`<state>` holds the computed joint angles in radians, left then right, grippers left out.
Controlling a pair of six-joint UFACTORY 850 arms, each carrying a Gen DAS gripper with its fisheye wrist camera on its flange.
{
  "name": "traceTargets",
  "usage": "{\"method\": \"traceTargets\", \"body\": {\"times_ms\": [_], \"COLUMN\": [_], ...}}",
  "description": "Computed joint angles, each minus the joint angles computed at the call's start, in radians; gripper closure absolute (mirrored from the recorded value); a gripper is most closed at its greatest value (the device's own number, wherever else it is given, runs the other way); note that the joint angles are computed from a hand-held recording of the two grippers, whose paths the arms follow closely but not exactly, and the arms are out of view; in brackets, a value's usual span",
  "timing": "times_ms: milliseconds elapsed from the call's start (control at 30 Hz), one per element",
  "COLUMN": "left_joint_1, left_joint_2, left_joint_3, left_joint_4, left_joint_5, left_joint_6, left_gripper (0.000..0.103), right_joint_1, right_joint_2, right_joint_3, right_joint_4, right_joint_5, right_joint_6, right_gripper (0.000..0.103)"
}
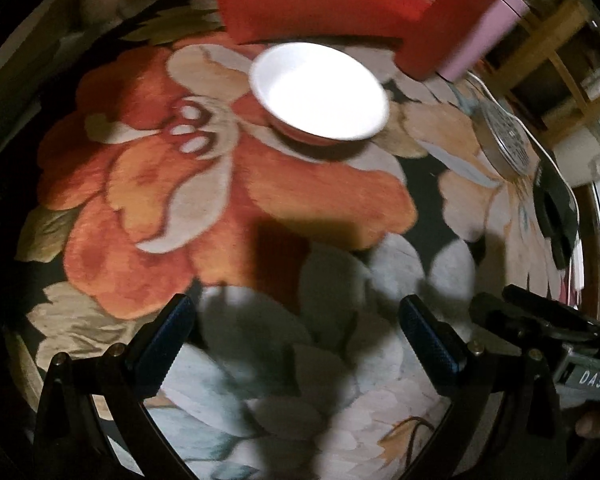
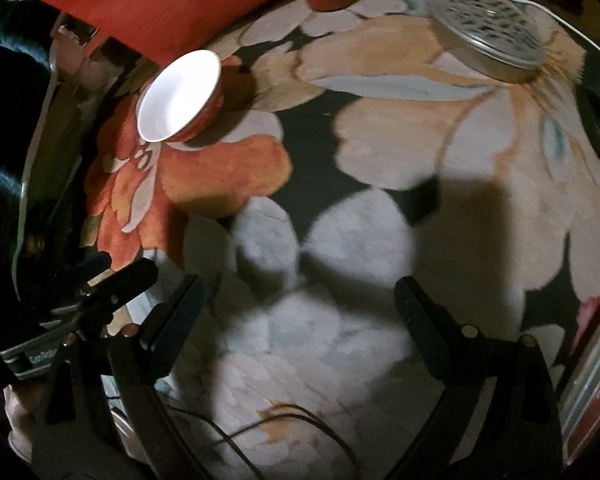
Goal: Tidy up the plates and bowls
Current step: 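Reach the right gripper to the last white bowl and grasp its rim, then carry the last white bowl with the right gripper over the plate stack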
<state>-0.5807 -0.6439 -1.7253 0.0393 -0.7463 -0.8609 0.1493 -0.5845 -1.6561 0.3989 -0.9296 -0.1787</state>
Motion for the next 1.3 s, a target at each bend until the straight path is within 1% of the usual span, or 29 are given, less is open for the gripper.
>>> {"method": "traceTargets", "body": {"times_ms": [167,267,433,533,600,633,667,700,733,767,867,933,1000,1067,1100,1233,1300], "left_joint_1": [0.033,0.053,0.076,0.081,0.082,0.083,0.084,0.086,0.087,0.087,0.088,0.088,0.088,0.087,0.087,0.088,0.085], "left_joint_2": [0.048,0.076,0.109,0.117,0.123,0.126,0.127,0.129,0.130,0.130,0.131,0.131,0.131,0.126,0.124,0.116,0.111], "left_joint_3": [0.075,0.111,0.155,0.169,0.179,0.185,0.188,0.194,0.198,0.201,0.211,0.214,0.215,0.213,0.212,0.216,0.217], "left_joint_4": [0.018,0.033,0.035,0.031,0.029,0.027,0.025,0.021,0.016,0.013,0.009,0.008,0.003,0.001,-0.002,-0.027,-0.043], "left_joint_5": [0.026,0.042,0.066,0.074,0.077,0.078,0.078,0.080,0.082,0.081,0.083,0.082,0.087,0.090,0.091,0.100,0.107], "left_joint_6": [-0.054,-0.099,-0.138,-0.139,-0.136,-0.132,-0.130,-0.126,-0.121,-0.118,-0.113,-0.113,-0.107,-0.094,-0.089,-0.073,-0.057], "left_gripper": [0.001,0.001,0.001,0.001,0.001,0.001,0.001,0.001,0.001,0.001,0.001,0.001,0.001,0.001,0.001,0.001,0.001], "right_joint_1": [0.017,0.019,0.031,0.035,0.039,0.040,0.040,0.043,0.046,0.049,0.048,0.037,0.023,0.009,0.003,0.015,0.023], "right_joint_2": [-0.066,-0.123,-0.254,-0.344,-0.394,-0.414,-0.428,-0.448,-0.462,-0.471,-0.449,-0.441,-0.438,-0.435,-0.436,-0.424,-0.410], "right_joint_3": [-0.093,-0.169,-0.342,-0.461,-0.528,-0.552,-0.570,-0.597,-0.617,-0.628,-0.587,-0.564,-0.543,-0.524,-0.518,-0.488,-0.469], "right_joint_4": [0.064,0.141,0.210,0.237,0.227,0.225,0.224,0.213,0.200,0.199,0.213,0.266,0.325,0.370,0.389,0.373,0.349], "right_joint_5": [-0.010,-0.030,-0.065,-0.107,-0.132,-0.144,-0.150,-0.163,-0.179,-0.193,-0.192,-0.215,-0.258,-0.316,-0.359,-0.456,-0.484], "right_joint_6": [0.013,0.031,0.145,0.235,0.294,0.313,0.325,0.331,0.330,0.314,0.231,0.176,0.117,0.060,0.031,-0.062,-0.118], "right_gripper": [0.007,0.008,0.010,0.023,0.036,0.039,0.048,0.064,0.073,0.084,0.085,0.085,0.085,0.086,0.086,0.087,0.087]}}
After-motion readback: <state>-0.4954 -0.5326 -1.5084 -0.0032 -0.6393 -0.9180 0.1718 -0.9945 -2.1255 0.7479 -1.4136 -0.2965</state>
